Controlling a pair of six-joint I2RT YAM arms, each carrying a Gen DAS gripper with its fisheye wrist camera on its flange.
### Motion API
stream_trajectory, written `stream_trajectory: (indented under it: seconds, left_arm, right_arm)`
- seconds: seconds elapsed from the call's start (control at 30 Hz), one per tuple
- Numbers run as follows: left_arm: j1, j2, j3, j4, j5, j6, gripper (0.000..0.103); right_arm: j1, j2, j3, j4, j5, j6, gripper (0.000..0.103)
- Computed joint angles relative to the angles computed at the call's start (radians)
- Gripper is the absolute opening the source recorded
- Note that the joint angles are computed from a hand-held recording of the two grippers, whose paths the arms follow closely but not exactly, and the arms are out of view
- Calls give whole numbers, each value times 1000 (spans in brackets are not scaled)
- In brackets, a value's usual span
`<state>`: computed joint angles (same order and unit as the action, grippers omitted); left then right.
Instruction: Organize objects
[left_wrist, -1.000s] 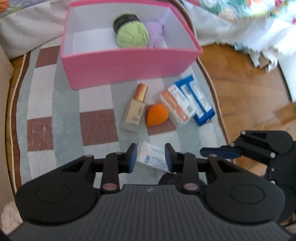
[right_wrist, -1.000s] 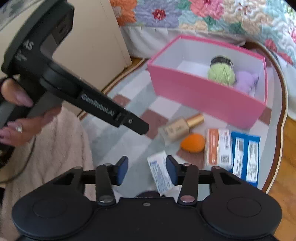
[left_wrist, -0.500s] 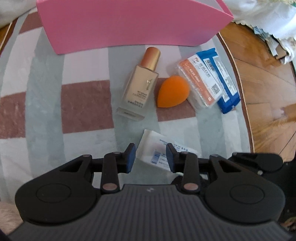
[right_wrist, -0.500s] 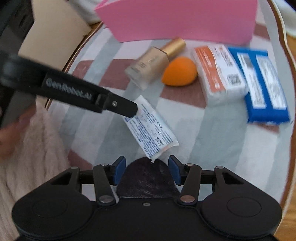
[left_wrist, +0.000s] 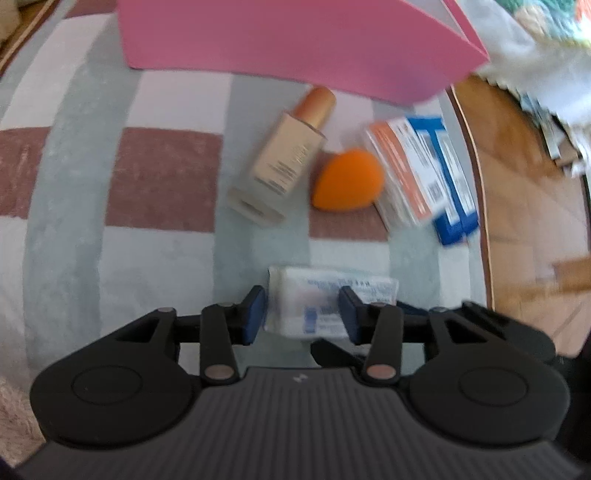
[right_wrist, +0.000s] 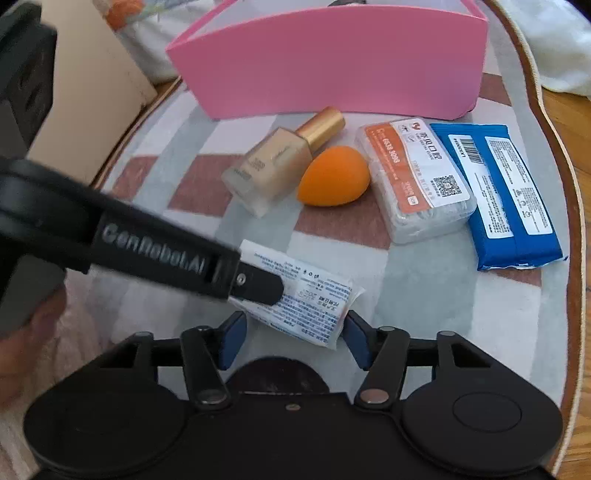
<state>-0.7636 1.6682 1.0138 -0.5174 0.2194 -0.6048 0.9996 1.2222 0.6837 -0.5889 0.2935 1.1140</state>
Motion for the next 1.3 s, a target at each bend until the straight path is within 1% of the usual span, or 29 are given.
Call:
stream_trajectory:
  seconds: [0.07,0.1,0.13,0.27,0.33,0.4,0.53,0.6,0.7,0.87,0.97,1.17,1.3]
  left_arm:
    - [-18,-8,-11,20,-22,-1,39]
    - [-25,-12,-14,24,-19,-3,37]
    - [-36,-14,-14,21,-25,-11,36]
    - [-81,-47,-40,30,-74,-71,36]
    - [-89,-91,-55,16,-90,-87,36]
    - [-99,-135,-67,4,-102,-102,36]
    - [-109,-225,-60,-56,-99,-125,35]
    - [-132,-251,-33,-103,-125,-112,35]
    - [-148,-292,2,-164,-140,-106,35]
    - [-148,-344,78,-258,-141,-83,36]
    - [-138,-351,135,-306,-139,-40,36]
    - [-84,-346,255,-386,-118,30,36]
    - [-61,-330,337,-418,-134,67,36]
  right_arm:
    - [35,-10,-27,25,52,9,64]
    - [48,-10,-27,21,69,14,62]
    - [58,-4,-21,9,80,19,59]
    - [54,9,9,-30,69,13,57]
    - [61,2,20,-50,61,23,57]
    - [78,-7,47,-89,68,24,57]
    - [92,-39,124,-192,61,-7,58]
    - [81,-63,161,-237,36,-21,58]
    - [85,-77,223,-302,35,-50,59]
    - [114,-79,327,-402,74,-58,60]
    - [125,-80,396,-464,104,-73,60]
    - [84,-93,481,-499,112,-148,60]
    - [51,-75,549,-508,127,-192,60]
